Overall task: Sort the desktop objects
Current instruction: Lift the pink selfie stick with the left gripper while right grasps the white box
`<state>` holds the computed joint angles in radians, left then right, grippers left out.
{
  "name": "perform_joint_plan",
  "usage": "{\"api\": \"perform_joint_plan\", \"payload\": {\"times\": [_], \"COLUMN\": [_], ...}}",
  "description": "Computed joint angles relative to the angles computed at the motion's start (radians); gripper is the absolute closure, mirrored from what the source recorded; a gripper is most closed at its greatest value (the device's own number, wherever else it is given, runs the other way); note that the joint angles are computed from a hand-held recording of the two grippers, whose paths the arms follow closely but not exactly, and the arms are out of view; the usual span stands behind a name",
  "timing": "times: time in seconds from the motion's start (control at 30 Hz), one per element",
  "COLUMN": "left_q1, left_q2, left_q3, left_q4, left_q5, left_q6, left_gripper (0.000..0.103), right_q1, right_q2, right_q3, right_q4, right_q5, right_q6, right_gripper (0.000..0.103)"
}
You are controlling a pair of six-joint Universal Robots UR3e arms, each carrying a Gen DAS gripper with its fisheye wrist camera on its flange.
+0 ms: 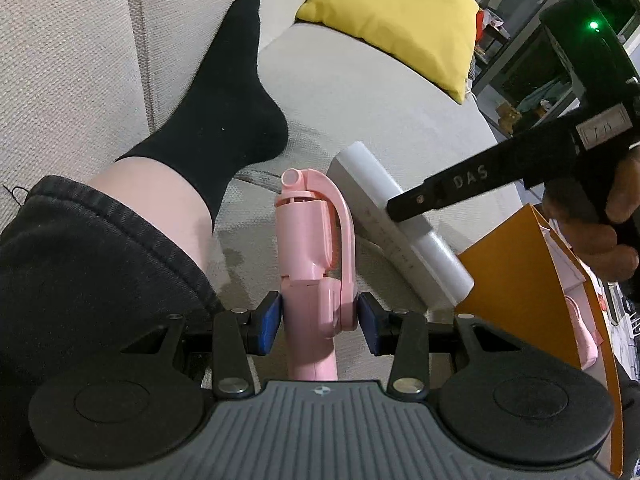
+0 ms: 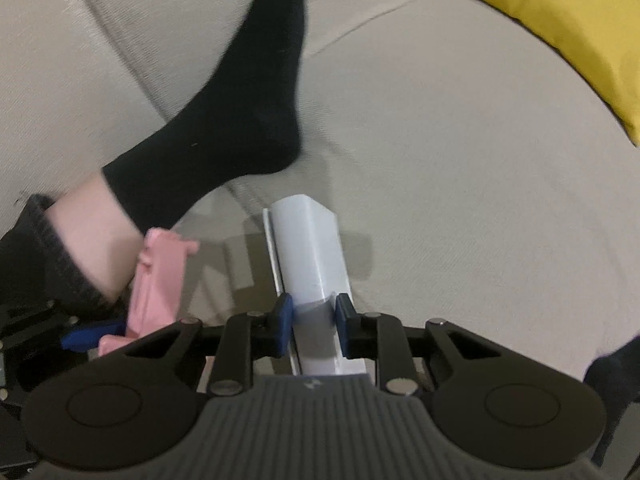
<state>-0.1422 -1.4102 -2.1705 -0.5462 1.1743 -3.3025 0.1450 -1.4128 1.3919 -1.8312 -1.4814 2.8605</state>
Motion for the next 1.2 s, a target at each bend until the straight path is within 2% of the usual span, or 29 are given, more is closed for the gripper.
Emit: {"api": "perform_joint_plan", "payload": {"times": [0.17,0.4,0.47,0.5,0.77,1.0,1.13,1.2], "left_q1": [0.014,0.017,0.018,0.018,0.008,0.004,0.005,0.001], "left_q2": [0.021,0.027,0.029,0.028,0.012,0.028,0.032,0.03], "left_q3": [-0.016,-0.021,-0.022,-0.022,-0.018,-0.025,-0.031,-0.033], "left_q4": [-0.01,-0.018,-0.023,-0.025,-0.019,-0.025,-0.027,-0.023], "left_q5": [-0.017,-0.021,-0.022,-0.021,-0.011,0.013,0.017,0.023], "left_q6": [0.011,0.018,0.019,0.019,0.006,0.002,0.003,0.002], "left_gripper": [0.055,0.055,0.055,0.055,0.055,0.055,0.055,0.055], "right_q1": [-0.099,-0.167,-0.19,-0.185,-0.061,0.115,0.192,0.207], "right_q2": [-0.023,-0.042,-0.053,-0.056,-0.064,-0.076,-0.025,-0.003], "right_q3": [0.001,0.026,0.042,0.05,0.096,0.198,0.22,0.23], "right_q4": [0.041,0.014,0.019,0.008,-0.056,-0.171,-0.234,-0.269], "right_q5": [0.082,0.116,0.181,0.185,0.11,-0.043,-0.157,-0.195], "right_q6": [0.011,0.049,0.035,0.038,-0.064,-0.212,-0.257,-0.26], "right_gripper": [0.078,0.077,0.059,0.058,0.058,0.056,0.05,0.042]}}
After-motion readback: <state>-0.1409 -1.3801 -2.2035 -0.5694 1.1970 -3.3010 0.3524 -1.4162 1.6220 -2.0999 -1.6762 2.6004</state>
